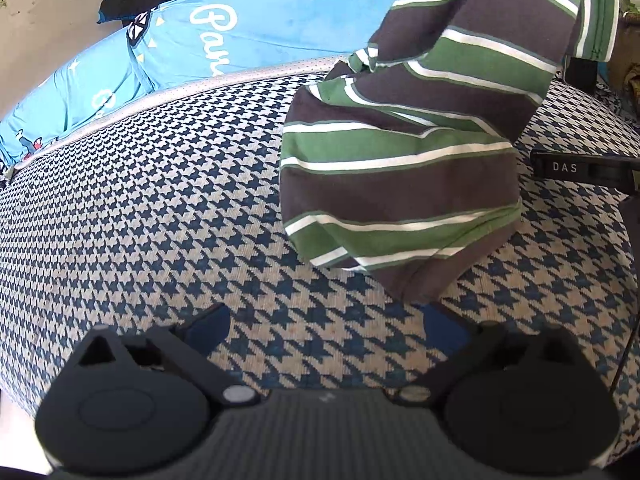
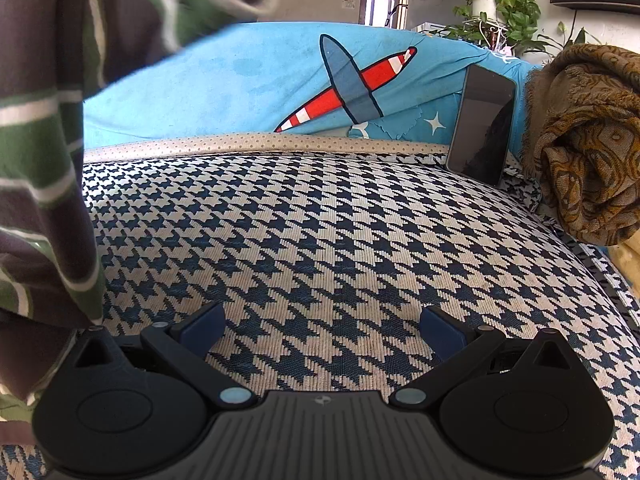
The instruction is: Fold clothes
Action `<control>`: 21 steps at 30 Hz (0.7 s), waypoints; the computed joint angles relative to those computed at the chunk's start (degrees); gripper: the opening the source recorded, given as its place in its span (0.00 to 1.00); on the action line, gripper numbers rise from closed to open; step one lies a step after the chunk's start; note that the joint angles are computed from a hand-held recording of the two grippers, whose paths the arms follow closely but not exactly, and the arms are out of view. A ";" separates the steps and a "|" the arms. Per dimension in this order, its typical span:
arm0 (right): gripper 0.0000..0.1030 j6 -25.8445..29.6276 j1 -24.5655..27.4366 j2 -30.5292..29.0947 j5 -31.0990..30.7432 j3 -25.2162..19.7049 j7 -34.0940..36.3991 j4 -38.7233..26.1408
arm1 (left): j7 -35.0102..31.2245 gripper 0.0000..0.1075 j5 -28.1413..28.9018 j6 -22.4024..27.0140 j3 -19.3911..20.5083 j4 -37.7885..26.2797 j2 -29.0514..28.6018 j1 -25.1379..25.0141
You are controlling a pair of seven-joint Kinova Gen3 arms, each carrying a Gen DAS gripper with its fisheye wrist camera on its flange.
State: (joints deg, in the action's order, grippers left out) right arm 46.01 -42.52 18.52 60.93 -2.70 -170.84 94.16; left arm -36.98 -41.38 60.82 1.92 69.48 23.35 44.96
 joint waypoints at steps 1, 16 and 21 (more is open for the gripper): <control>1.00 0.00 0.00 0.00 0.00 0.00 0.00 0.00 | -0.35 0.96 -0.38 -0.34 -0.03 0.29 0.04 -0.02; 1.00 0.02 0.04 -0.04 0.01 -0.05 -0.01 0.05 | -0.76 0.96 -0.19 -3.42 1.29 4.89 -3.36 -1.21; 1.00 0.02 0.04 -0.01 0.02 -0.04 -0.01 0.05 | -1.57 0.96 -0.12 -3.61 2.05 5.52 -3.99 -2.03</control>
State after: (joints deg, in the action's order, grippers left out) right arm 46.02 -42.48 18.50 60.95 -2.75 -170.84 94.20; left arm -38.55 -41.50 57.21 3.97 75.00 19.36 42.94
